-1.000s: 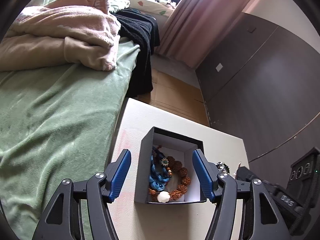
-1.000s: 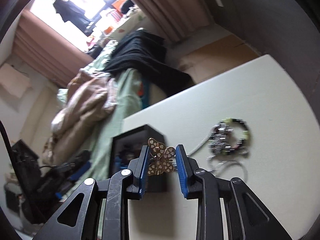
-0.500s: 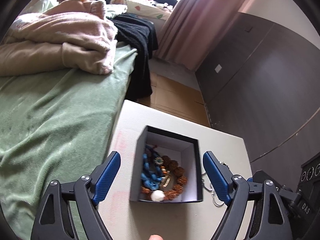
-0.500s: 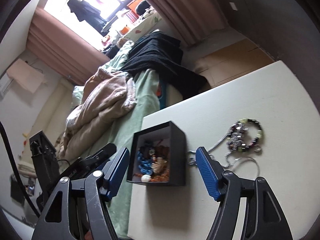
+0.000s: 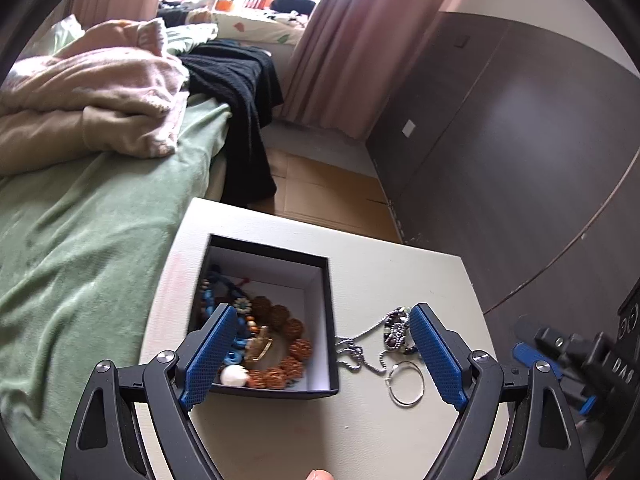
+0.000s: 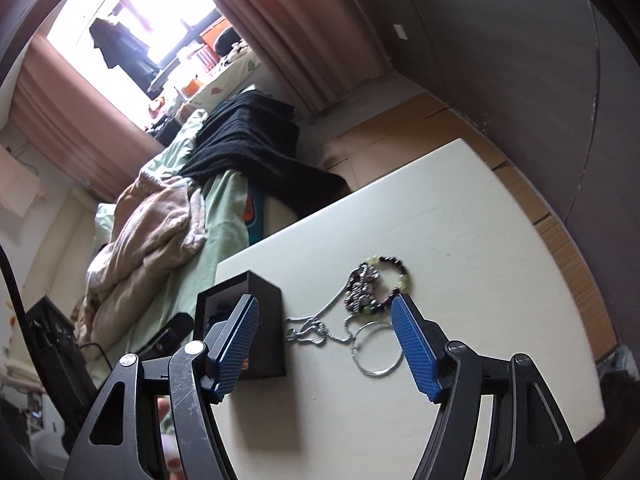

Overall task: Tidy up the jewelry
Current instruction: 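Move both tools toward the remaining silver chain and beaded bracelet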

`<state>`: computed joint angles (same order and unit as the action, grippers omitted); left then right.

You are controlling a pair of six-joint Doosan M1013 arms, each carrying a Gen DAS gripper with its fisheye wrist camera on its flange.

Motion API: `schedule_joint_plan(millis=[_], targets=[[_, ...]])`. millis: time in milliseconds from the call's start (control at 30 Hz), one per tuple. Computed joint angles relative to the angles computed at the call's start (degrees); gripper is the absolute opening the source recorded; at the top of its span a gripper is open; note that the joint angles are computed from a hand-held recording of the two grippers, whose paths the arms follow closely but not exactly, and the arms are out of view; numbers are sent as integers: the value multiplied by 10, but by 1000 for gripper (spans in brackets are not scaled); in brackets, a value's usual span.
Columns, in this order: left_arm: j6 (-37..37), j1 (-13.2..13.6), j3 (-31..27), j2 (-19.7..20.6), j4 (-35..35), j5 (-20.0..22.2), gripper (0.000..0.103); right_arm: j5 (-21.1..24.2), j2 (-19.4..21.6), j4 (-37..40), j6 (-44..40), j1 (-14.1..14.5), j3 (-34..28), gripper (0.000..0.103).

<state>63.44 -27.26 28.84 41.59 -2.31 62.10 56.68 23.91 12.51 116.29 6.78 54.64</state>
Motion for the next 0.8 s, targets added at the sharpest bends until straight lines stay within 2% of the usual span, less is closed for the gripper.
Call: schedule_joint_plan(millis=[167,367,633,800], targets=[[7,-9,-29,18,2,21,88,10,-6,-8,10,-11,2,69],[18,-19,-56,34,6,27,88,28,-9,-21,-3,-17,3,69],[49,-25,-135,77,-6,74,88,48,-13,-21,-13,-35,7,69],[62,-30,-206,115,-9,113,87,50,-16,-19,-6,-50,13,69]])
